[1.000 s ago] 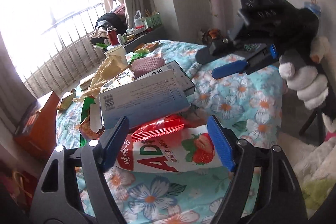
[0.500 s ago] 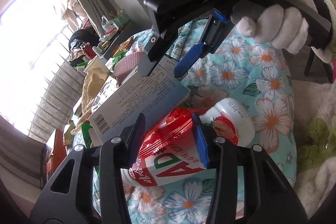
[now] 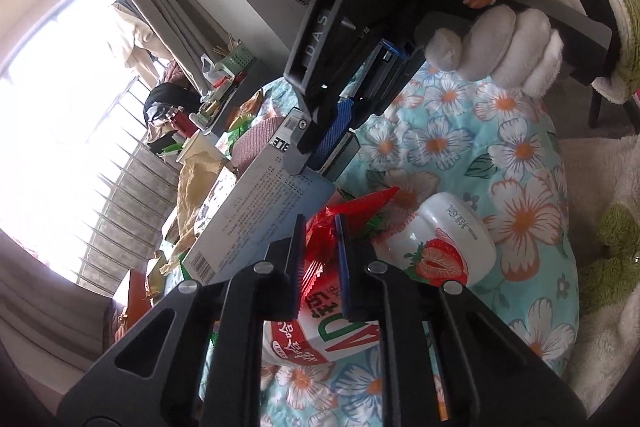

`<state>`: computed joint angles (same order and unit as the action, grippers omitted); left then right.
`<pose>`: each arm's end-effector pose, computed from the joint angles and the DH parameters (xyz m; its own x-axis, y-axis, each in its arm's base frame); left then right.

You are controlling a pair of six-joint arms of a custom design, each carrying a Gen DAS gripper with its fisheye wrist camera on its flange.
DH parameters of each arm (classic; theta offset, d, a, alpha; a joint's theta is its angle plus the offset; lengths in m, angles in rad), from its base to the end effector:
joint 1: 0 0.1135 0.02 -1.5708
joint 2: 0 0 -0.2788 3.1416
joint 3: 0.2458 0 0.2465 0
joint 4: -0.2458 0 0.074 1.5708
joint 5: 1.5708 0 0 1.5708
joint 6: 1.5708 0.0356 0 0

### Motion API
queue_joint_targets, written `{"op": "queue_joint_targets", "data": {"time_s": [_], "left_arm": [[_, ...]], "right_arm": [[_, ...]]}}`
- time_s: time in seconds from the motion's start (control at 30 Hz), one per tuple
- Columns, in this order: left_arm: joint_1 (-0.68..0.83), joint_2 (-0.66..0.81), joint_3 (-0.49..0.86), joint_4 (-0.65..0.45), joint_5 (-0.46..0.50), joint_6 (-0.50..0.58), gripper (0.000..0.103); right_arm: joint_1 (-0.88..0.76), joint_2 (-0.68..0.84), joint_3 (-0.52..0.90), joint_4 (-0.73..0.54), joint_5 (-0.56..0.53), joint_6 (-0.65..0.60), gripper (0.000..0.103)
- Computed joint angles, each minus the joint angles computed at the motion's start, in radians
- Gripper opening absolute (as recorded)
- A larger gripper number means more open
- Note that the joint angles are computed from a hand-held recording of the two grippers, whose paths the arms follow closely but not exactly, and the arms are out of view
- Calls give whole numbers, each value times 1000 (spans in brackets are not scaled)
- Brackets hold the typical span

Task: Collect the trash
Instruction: 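Grasp the red snack wrapper with the left tool while the right tool reaches the pile, then grasp the yellow chip bag with the right tool while the left holds the wrapper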

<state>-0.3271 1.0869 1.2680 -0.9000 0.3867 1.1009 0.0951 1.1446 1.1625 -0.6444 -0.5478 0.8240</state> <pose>0.1805 -0.0754 0.3919 0.2226 0.7965 -0.5622 0.8125 0.1672 0.5585 0.2245 0.0400 0.3704 -0.7642 0.5564 -0.3262 0.0880 0.5909 0.8019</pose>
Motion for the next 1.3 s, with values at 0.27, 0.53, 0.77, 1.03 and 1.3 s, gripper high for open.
{"op": "queue_joint_targets", "data": {"time_s": [0.27, 0.53, 0.77, 1.03, 1.3], "left_arm": [[12, -17, 22, 40, 24, -84, 9], [176, 80, 217, -123, 200, -222, 8], [393, 255, 443, -347, 423, -362, 8], [536, 382, 556, -441, 563, -496, 8], [575, 424, 555, -455, 594, -523, 8]], "right_arm": [[-41, -65, 14, -14, 14, -15, 6], [-100, -96, 77, -127, 24, -106, 6], [-116, 71, 241, -164, -17, -147, 30], [-122, 436, 571, -330, -67, -172, 46], [-80, 661, 792, -469, -44, -199, 47]]}}
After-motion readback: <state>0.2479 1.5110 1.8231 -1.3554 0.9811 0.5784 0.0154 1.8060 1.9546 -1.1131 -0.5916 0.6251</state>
